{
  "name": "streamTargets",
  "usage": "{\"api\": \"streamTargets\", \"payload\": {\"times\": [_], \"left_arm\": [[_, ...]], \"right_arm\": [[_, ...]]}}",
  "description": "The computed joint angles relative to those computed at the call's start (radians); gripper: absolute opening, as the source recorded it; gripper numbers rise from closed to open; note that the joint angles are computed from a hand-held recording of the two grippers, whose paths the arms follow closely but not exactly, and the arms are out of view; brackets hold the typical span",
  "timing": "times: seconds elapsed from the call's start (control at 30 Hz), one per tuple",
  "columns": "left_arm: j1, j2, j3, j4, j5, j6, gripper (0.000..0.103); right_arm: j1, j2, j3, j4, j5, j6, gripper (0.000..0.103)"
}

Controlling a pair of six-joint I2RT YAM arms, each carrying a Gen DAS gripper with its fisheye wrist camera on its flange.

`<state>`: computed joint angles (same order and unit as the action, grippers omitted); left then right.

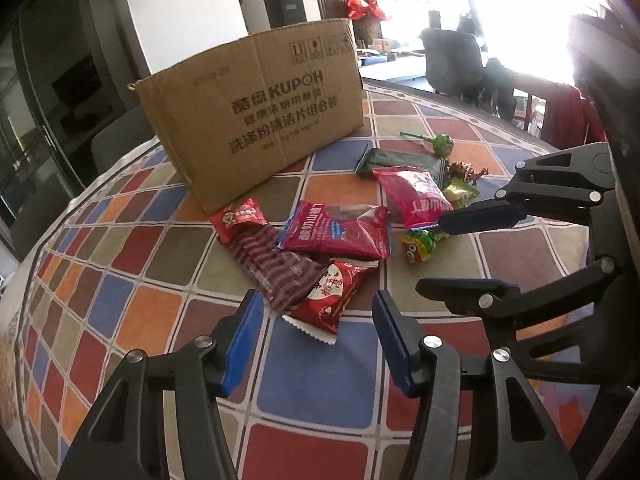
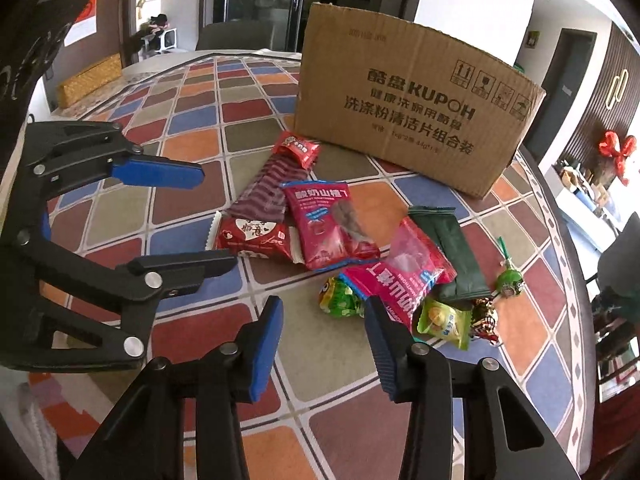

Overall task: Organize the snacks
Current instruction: 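Grasp the red-and-white candy bar with the left tool while the right grasps a green lollipop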

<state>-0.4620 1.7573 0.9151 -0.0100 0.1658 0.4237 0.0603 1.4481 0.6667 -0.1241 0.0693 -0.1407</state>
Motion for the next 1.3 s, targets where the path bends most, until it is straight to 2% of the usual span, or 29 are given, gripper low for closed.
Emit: {"api": "streamTargets", "payload": {"times": [0.67, 0.77, 0.87, 1.0, 1.3], "left_arm": [[0.005, 0.128, 0.116, -0.074, 0.060, -0.015, 0.043], [0.004, 0.140, 0.128, -0.077, 0.057, -0.028, 0.038], [0.000, 0.152, 0.141, -0.083, 0.051, -0.040, 0.034], [-0.005, 0.158, 0.154, -0.098, 0.054, -0.067, 0.023], [0.002, 0.088, 0.112, -0.121, 0.051, -0.170, 0.023]], "right_arm": [[-0.030, 0.124, 0.057, 0.067, -0.001, -0.067, 0.041], [-0.035, 0.136, 0.064, 0.071, -0.011, -0.074, 0.041], [-0.040, 0.147, 0.072, 0.073, -0.022, -0.073, 0.032], [-0.049, 0.145, 0.073, 0.065, -0.044, -0.065, 0.029], [-0.063, 0.091, 0.053, 0.041, -0.091, -0.023, 0.028]]}}
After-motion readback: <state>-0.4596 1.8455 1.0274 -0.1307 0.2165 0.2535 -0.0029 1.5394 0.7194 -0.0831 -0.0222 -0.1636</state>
